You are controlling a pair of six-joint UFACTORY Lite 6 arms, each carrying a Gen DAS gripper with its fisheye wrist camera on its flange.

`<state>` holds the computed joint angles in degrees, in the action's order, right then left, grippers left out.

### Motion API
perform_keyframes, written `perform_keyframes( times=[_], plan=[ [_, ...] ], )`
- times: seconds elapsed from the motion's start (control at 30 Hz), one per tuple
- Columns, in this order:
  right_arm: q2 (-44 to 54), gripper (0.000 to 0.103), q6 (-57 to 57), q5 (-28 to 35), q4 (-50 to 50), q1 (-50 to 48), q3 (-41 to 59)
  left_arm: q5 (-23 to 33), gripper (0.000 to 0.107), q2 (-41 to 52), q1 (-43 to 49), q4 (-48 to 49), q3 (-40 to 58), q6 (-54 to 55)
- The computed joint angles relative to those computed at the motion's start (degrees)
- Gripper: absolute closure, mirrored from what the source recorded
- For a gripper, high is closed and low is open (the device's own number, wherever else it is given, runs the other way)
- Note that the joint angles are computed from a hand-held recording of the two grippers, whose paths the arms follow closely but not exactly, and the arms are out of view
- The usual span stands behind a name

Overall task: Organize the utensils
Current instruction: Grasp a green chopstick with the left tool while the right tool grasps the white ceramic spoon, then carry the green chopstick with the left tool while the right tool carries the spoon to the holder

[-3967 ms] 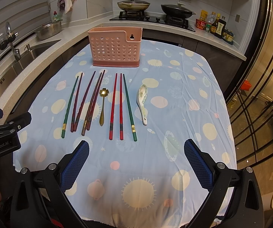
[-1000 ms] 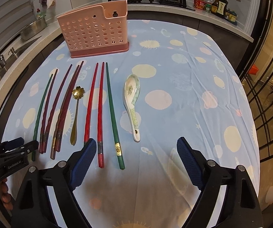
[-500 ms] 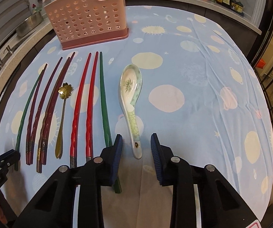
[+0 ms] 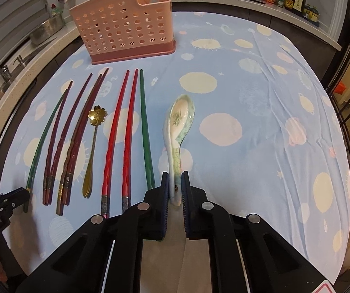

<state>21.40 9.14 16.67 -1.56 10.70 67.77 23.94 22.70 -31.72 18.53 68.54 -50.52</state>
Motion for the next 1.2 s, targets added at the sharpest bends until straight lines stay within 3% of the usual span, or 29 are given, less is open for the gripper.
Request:
perform_keyframes(
  times=[0.23, 0.43, 0.57, 0.63, 0.87, 1.03, 1.07, 1.1, 1.13, 1.2],
  plan=[
    [-10.09, 0.094, -3.84, 1.42, 4.78, 0.17, -3.6, 0.82, 0.1, -6.74, 0.07, 2.0, -1.91, -1.72],
    [-14.25, 0.097, -8.19, 4.01, 9.81, 0.13, -1.07, 2.74, 0.1, -10.88, 1.12, 3.58, 1.0, -1.75],
    [-14.45, 0.097, -10.44, 5.2, 12.04, 0.19, 2.07, 4.34, 0.1, -12.16, 2.33, 3.95, 5.21, -0.27],
    [-14.02, 0.097, -10.8, 5.69, 12.28, 0.34, 3.81, 5.31, 0.107, -11.85, 2.94, 4.27, 8.17, 0.46],
    [-10.83, 0.097, -11.99, 6.62, 13.37, 0.23, 9.87, 7.87, 0.107, -7.46, 5.14, 4.35, 17.94, 3.85],
    [-10.48, 0.097, -12.77, 6.81, 14.27, 0.16, 9.69, 5.92, 0.106, -7.09, 6.89, -0.87, 14.41, 7.28],
    [-10.55, 0.097, -13.06, 6.84, 14.66, 0.14, 9.2, 5.16, 0.099, -7.19, 6.85, -1.44, 12.34, 7.24],
    [-10.56, 0.097, -13.54, 6.96, 15.3, 0.11, 8.8, 4.22, 0.081, -6.67, 6.99, -2.39, 10.23, 7.62],
    [-10.63, 0.097, -13.96, 6.96, 15.93, 0.12, 8.19, 3.47, 0.072, -6.2, 6.68, -0.97, 7.89, 5.64],
    [-10.84, 0.097, -14.84, 6.89, 17.17, 0.12, 7.04, 2.68, 0.066, -4.29, 5.7, 1.67, 4.64, 2.35]
  ],
)
